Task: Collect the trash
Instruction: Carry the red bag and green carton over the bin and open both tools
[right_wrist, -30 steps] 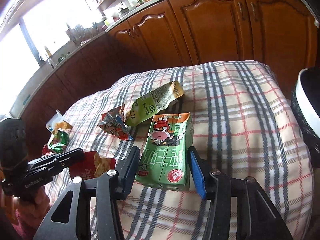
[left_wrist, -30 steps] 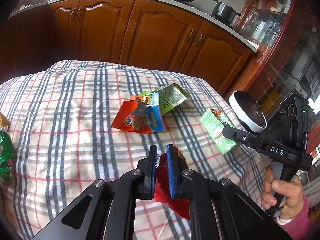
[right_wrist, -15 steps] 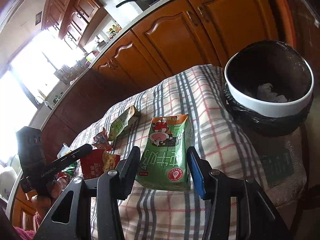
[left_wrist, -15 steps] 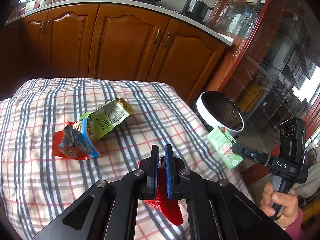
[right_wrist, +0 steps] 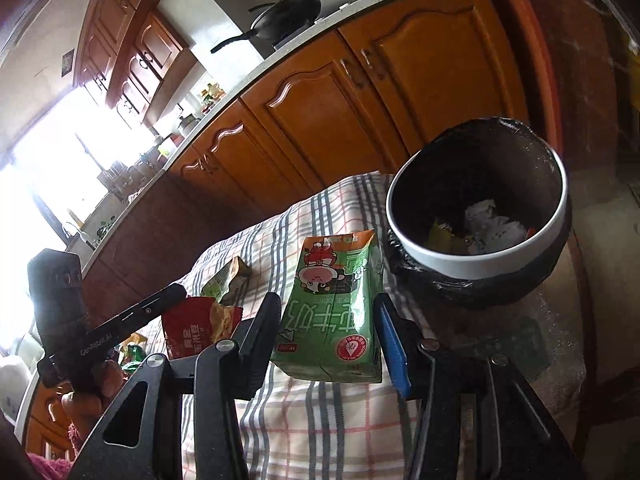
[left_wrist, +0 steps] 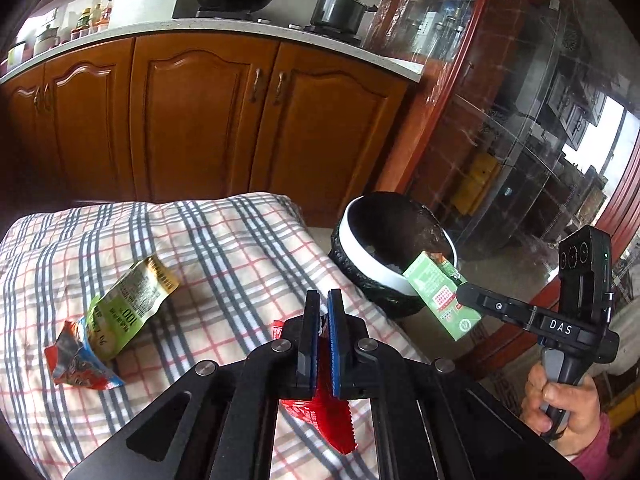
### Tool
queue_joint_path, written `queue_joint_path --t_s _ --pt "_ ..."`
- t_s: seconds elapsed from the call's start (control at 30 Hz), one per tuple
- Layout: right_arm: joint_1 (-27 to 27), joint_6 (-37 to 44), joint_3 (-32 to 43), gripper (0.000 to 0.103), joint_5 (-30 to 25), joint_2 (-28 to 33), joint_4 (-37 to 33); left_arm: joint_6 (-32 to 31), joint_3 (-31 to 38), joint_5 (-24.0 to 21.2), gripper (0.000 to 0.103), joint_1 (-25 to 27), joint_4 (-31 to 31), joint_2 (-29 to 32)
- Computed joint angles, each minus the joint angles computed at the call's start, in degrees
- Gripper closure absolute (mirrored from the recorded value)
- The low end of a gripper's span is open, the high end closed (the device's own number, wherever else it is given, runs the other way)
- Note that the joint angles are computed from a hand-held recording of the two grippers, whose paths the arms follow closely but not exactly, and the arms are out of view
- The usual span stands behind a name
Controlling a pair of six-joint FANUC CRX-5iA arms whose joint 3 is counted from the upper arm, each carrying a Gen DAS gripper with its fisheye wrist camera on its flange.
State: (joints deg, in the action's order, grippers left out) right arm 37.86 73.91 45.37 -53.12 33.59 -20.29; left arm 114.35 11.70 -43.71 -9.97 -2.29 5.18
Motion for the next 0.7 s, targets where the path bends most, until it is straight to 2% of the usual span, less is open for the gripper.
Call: queue_joint_path --t_s 0.37,0.7 --pt "-3.23 -1.66 5.17 0.054 -1.4 3.19 4.02 -5.05 15.8 -0.48 0.101 -0.49 2.06 12.97" --pt "-5.21 -2.57 13.01 0.054 -4.73 8.32 6.53 -6.79 36.56 -5.32 0.101 -0.45 4.48 28.83"
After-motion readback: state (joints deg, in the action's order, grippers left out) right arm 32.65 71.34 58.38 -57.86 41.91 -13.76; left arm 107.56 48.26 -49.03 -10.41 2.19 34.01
